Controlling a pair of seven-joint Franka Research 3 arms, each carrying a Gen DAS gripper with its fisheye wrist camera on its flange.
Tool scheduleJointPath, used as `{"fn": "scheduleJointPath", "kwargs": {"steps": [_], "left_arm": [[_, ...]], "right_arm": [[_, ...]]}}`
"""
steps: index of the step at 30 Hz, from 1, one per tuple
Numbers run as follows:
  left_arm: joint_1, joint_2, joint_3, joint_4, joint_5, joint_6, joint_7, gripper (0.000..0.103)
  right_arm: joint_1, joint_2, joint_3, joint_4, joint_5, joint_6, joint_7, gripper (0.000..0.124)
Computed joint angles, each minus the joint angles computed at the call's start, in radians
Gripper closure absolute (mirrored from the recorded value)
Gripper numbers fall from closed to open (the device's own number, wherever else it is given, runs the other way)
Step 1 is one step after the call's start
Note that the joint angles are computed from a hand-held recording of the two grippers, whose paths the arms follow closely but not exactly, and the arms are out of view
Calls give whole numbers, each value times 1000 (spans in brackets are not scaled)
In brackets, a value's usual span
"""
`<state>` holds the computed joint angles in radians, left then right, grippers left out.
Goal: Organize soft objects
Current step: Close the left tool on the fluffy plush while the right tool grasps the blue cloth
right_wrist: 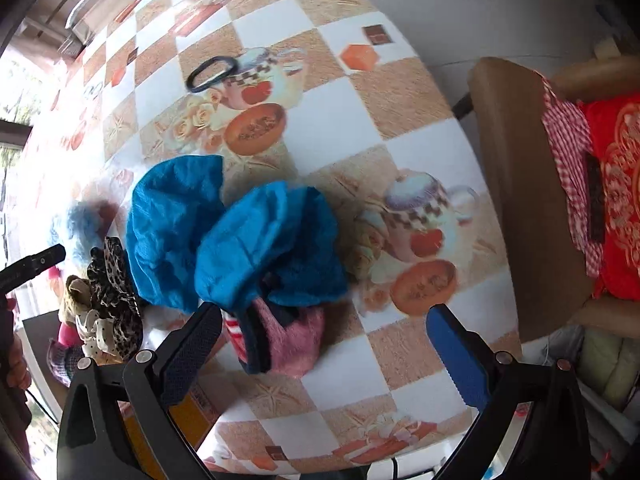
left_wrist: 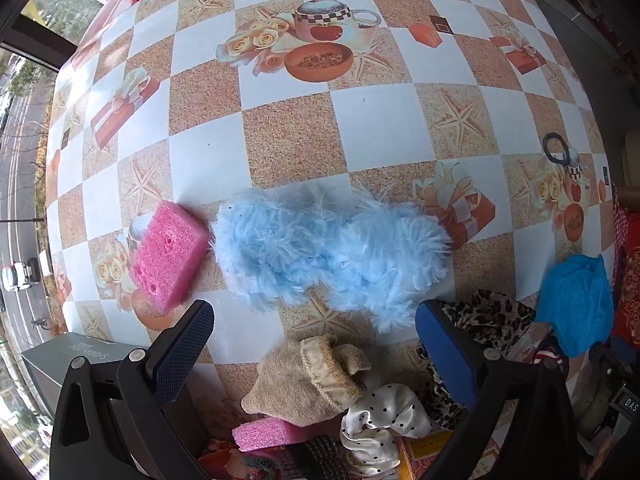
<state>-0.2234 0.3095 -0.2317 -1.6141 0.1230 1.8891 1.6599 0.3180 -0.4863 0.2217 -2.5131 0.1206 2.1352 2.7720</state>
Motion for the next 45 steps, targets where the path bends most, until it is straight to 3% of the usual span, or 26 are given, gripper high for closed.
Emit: {"fn": "scheduleJointPath", "kwargs": {"steps": [11,17,23,26,28,29,31,33,38,45], "left_arm": [[-51,96,4,35,88,64,-86,2],[-65,123,4,33,121,105,-110,2],[-82,102,1,-16,164,179,-130,5],[-80,90,-8,-31,161,215,-106,13],[-69,84,-25,-30,115,230,-74,35],[-60,84,-35,-28,78,231,-51,43],[-58,81,-44,-26,44,236,-23,72],[-69,74,-44,-22,45,236,-11,82],[-69,18,-54,-48,-8,263,9,83],[-63,-62,-53,-83,-62,253,46,83]], "right_arm": [[-9,190,-38,64,-48,61,-108,21],[-3,186,-15,70,-124,83,-43,21],[6,216,-33,83,-126,119,-84,21],[2,234,-44,96,-124,95,-105,31],[0,233,-42,103,-146,76,-111,43],[7,252,-24,123,-162,70,-86,55],[14,230,-29,109,-169,85,-96,78],[15,200,-41,81,-142,121,-110,86],[-2,139,-31,56,-129,166,-108,88],[-5,55,5,50,-110,157,-58,88]]}}
